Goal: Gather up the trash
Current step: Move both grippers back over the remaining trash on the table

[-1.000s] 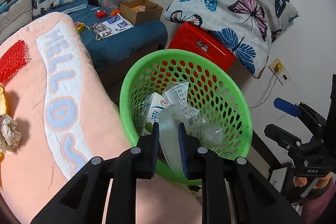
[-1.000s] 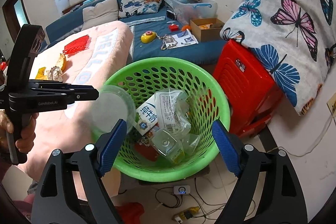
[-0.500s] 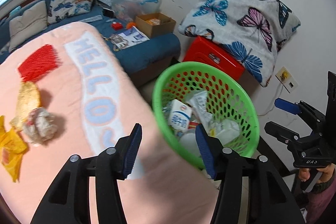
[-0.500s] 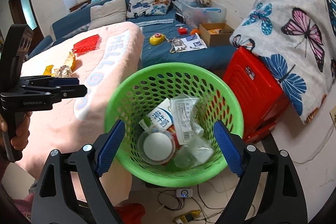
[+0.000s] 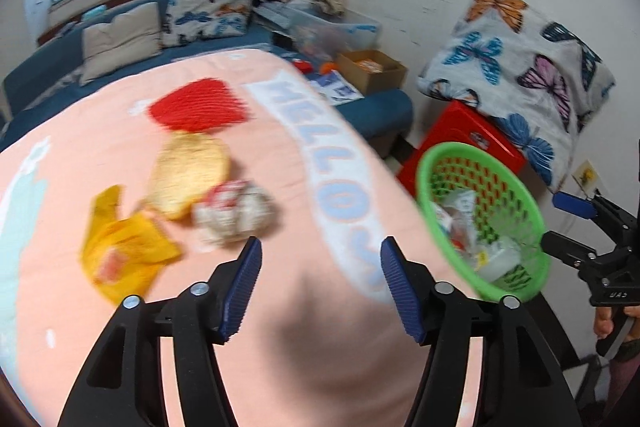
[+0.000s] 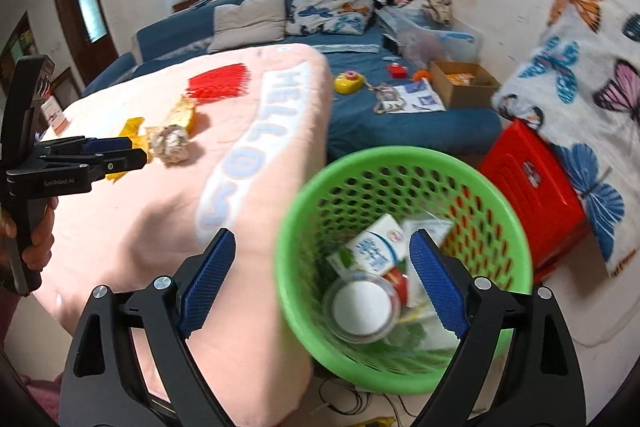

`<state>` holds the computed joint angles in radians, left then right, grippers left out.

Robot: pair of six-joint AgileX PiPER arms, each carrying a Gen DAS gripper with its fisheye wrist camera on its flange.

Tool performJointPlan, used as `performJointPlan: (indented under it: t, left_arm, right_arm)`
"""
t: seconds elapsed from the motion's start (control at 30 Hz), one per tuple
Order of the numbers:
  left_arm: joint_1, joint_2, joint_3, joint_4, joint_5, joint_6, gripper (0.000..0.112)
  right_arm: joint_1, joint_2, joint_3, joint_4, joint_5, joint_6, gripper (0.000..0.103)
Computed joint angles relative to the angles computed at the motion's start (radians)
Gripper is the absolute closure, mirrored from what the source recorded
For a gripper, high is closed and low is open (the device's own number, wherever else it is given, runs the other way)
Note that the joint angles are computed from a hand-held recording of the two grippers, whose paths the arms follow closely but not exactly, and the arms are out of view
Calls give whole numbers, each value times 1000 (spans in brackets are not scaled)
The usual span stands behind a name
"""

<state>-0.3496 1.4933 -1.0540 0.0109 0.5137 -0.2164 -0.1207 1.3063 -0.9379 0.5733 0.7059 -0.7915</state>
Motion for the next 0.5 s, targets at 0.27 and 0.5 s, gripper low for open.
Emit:
performJointPlan:
  t: [0.27,0.5]
  left_arm:
    - [197,-74,88,-72,-1,133,51]
    - [341,-104,139,-133,-3,257,49]
  right_arm:
    - [196,67,-42,-35,-62,93,15]
    - [324,147,-98,-51,-96,154,15]
